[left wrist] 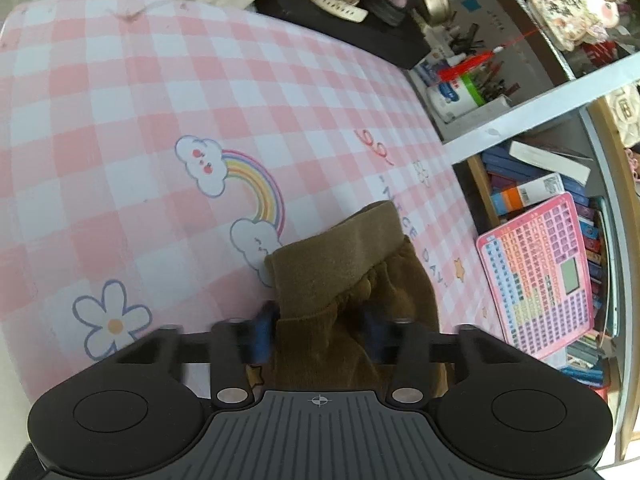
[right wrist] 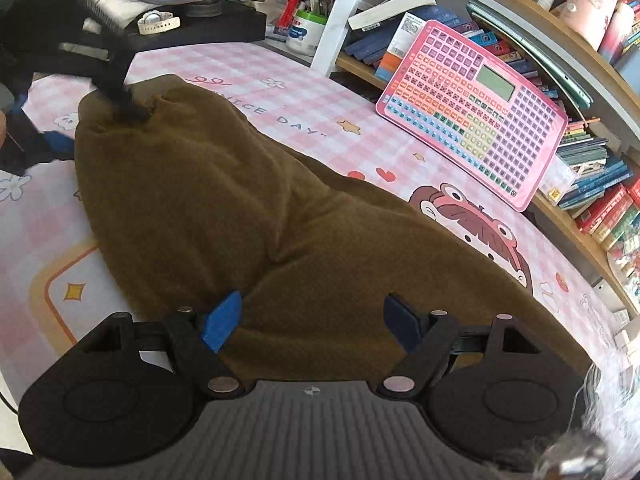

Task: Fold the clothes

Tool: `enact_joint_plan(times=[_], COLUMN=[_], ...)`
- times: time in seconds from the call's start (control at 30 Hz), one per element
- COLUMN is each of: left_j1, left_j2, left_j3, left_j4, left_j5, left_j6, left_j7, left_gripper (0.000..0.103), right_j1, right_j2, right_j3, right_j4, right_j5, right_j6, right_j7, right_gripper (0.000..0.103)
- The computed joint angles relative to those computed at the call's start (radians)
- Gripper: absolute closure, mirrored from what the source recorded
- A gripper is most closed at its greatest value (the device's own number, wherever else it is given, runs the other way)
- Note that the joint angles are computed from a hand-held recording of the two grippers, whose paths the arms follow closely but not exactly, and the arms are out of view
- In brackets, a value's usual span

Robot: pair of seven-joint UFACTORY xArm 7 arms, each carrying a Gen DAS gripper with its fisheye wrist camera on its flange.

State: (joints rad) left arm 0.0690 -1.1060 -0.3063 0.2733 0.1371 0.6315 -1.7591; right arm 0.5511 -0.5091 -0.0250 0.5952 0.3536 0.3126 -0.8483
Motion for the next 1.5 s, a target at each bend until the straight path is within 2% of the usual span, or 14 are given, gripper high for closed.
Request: enact_joint_plan(times=[0.1, 0.17, 0.33, 0.47, 0.63, 0.9, 1.03, 1.17, 1.23, 1.27, 1.3, 1.37, 1.43, 1.5], left_j1=[-0.008, -0.014, -0.007, 0.006, 0.019, 0.059, 0.062, 0.059, 0.034, 0.018, 0.002, -0.034, -0.074, -0.105], left_j2=[-0.014, -0.051, -0.077, -0.051, 0.051, 0.317, 0.479, 0.669, 0.755, 0.791, 0.815, 0.837, 0.805, 0.746], left_j3=[0.01, 0.014, -0.023, -0.073, -0.164, -0.34, -0.428, -0.512, -0.516, -0.513, -0.507, -0.484, -0.44, -0.403], left_j4=[-0.031, -0.056, -0.023, 0.047, 0.212, 0.492, 0.621, 0.751, 0.795, 0.812, 0.823, 0.826, 0.79, 0.739], left_j5=[-0.009, -0.018, 0.031, 0.078, 0.188, 0.338, 0.413, 0.465, 0.459, 0.451, 0.442, 0.424, 0.408, 0.413], left_j6=[-0.042, -0.066, -0.11, -0.119, -0.027, 0.104, 0.219, 0.345, 0.365, 0.367, 0.364, 0.335, 0.252, 0.176], left_j7=[-0.006, -0.015, 0.054, 0.126, 0.3, 0.421, 0.445, 0.466, 0.481, 0.485, 0.483, 0.473, 0.449, 0.381], left_gripper=[0.083, 0.086, 0.087, 0.087, 0.086, 0.086, 0.085, 0.076, 0.059, 0.046, 0.037, 0.031, 0.029, 0.021], right_j1=[0.005, 0.012, 0.032, 0.024, 0.049, -0.1, -0.166, -0.241, -0.281, -0.3, -0.319, -0.356, -0.388, -0.418], right_j2=[0.001, 0.003, 0.006, 0.019, -0.017, 0.05, 0.096, 0.154, 0.196, 0.221, 0.247, 0.307, 0.357, 0.403], right_j3=[-0.007, -0.014, -0.038, -0.058, -0.146, -0.231, -0.263, -0.279, -0.286, -0.289, -0.292, -0.297, -0.294, -0.288], right_j4=[0.002, 0.003, 0.009, 0.046, 0.064, 0.203, 0.257, 0.31, 0.351, 0.376, 0.403, 0.463, 0.516, 0.566], right_j5=[0.006, 0.015, 0.05, 0.105, 0.234, 0.33, 0.376, 0.393, 0.391, 0.39, 0.389, 0.389, 0.395, 0.414], right_j6=[0.001, 0.001, 0.009, 0.065, 0.067, 0.255, 0.336, 0.424, 0.495, 0.536, 0.577, 0.668, 0.748, 0.826], right_j7=[-0.009, -0.018, -0.052, -0.056, -0.165, -0.223, -0.253, -0.25, -0.223, -0.206, -0.188, -0.143, -0.1, -0.07], right_gripper=[0.025, 0.025, 0.025, 0.025, 0.025, 0.025, 0.025, 0.025, 0.025, 0.025, 0.025, 0.025, 0.025, 0.025])
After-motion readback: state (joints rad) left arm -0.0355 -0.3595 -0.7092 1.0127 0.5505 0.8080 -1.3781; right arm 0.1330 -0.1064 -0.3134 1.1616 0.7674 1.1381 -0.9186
